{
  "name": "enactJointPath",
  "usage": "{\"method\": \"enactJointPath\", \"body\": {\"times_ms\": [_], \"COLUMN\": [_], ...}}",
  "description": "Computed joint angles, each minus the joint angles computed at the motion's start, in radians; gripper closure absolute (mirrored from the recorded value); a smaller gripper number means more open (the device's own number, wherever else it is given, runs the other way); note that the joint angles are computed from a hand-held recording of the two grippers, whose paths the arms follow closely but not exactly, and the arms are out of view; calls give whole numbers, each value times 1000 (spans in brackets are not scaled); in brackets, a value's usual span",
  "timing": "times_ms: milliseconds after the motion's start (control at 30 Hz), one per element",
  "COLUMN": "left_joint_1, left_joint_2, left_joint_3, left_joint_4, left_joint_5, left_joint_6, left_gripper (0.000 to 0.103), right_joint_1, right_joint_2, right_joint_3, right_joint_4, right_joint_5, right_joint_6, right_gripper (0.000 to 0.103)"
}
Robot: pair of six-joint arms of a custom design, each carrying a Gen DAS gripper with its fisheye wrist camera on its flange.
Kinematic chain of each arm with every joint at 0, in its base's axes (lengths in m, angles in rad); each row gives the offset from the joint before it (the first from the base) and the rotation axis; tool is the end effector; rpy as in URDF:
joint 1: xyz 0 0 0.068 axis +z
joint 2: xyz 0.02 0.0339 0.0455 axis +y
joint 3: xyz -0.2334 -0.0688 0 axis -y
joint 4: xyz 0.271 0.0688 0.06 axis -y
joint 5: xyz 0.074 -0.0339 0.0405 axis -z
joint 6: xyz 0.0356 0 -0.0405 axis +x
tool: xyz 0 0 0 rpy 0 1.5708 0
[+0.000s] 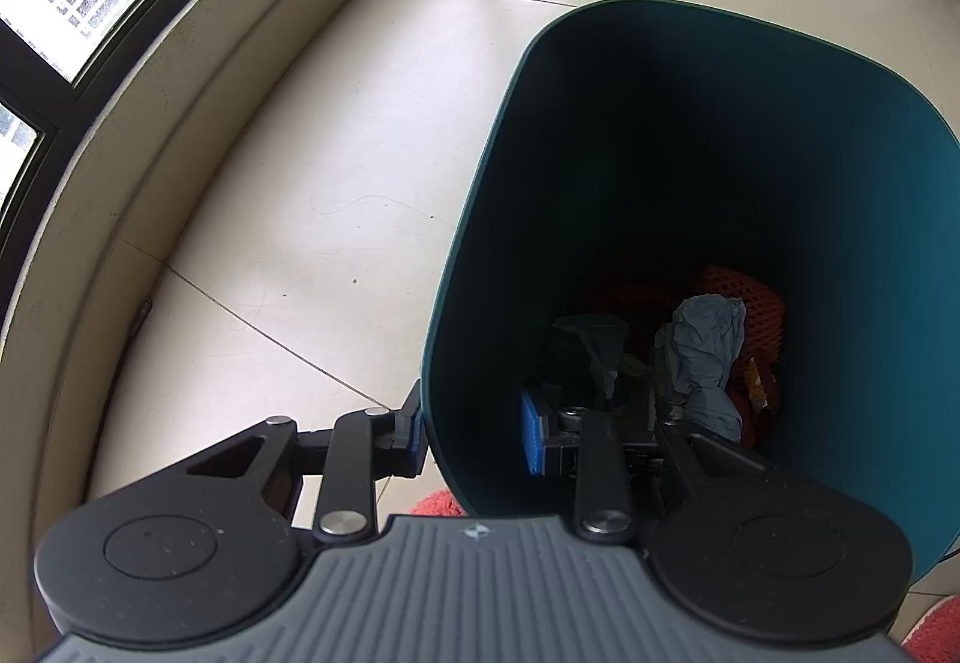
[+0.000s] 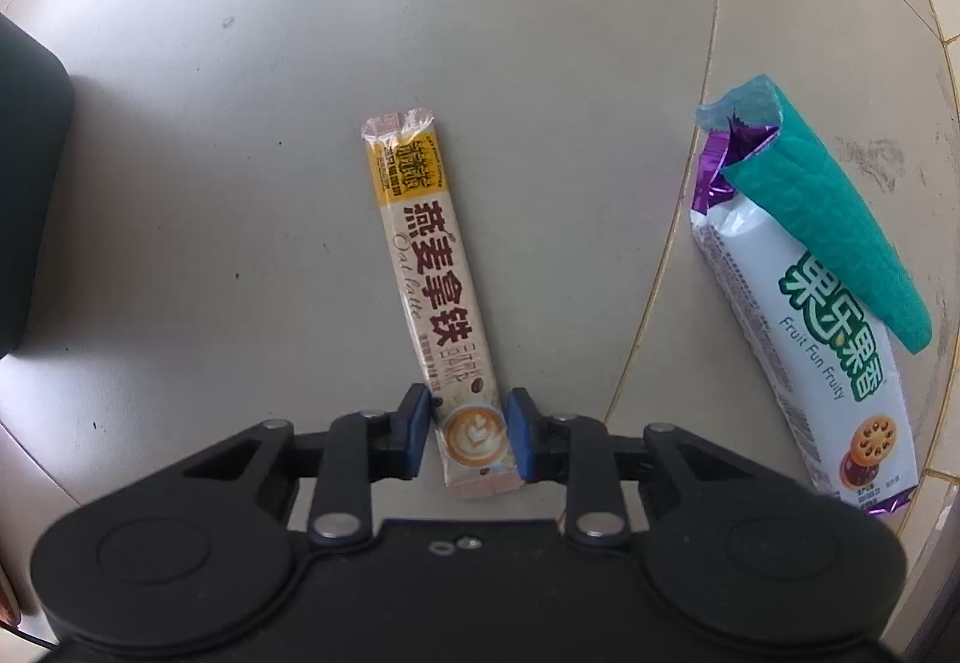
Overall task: Collect trash
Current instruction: 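Lower the right tool to the oat latte stick pack and grasp it, then carry the stick pack into the bin and open the right tool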
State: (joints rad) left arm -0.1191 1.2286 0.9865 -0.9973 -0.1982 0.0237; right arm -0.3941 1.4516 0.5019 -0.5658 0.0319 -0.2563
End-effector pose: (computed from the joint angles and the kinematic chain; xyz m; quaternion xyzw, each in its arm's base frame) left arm 0.2536 -0.0233 0.2237 0.0537 0.9801 0.0896 0.1686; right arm 0.1887 -0.0797 0.0504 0.0693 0.9971 -0.0239 0.0211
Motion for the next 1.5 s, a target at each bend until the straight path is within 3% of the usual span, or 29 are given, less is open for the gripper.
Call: {"method": "enactJointPath", "body": {"times_ms": [233, 500, 800, 900, 1067, 1200, 1500], "left_joint_1": [9, 7, 30, 36, 54, 69, 78], "left_joint_2": [1, -15, -31, -34, -43, -48, -55], "left_joint_3": [-1, -14, 0, 3, 7, 11, 8], "left_joint_4": [5, 16, 6, 3, -1, -5, -1], "left_joint_5": [17, 19, 50, 59, 79, 94, 111], "left_joint_6": [-3, -1, 5, 6, 12, 16, 19], "left_gripper": [74, 74, 74, 74, 74, 74, 74], "right_joint_1": [61, 50, 191, 296, 470, 626, 917], "right_joint_2": [-143, -406, -488, -460, -398, -323, -128], "right_joint_3": [31, 113, 545, 701, 883, 975, 920], "right_joint_4": [-162, -448, -741, -813, -848, -827, -675], "right_joint_5": [3, -47, -207, -214, -242, -204, -47], "right_joint_6": [75, -33, 44, 112, 196, 263, 418], "right_gripper": [82, 82, 82, 82, 82, 82, 82]}}
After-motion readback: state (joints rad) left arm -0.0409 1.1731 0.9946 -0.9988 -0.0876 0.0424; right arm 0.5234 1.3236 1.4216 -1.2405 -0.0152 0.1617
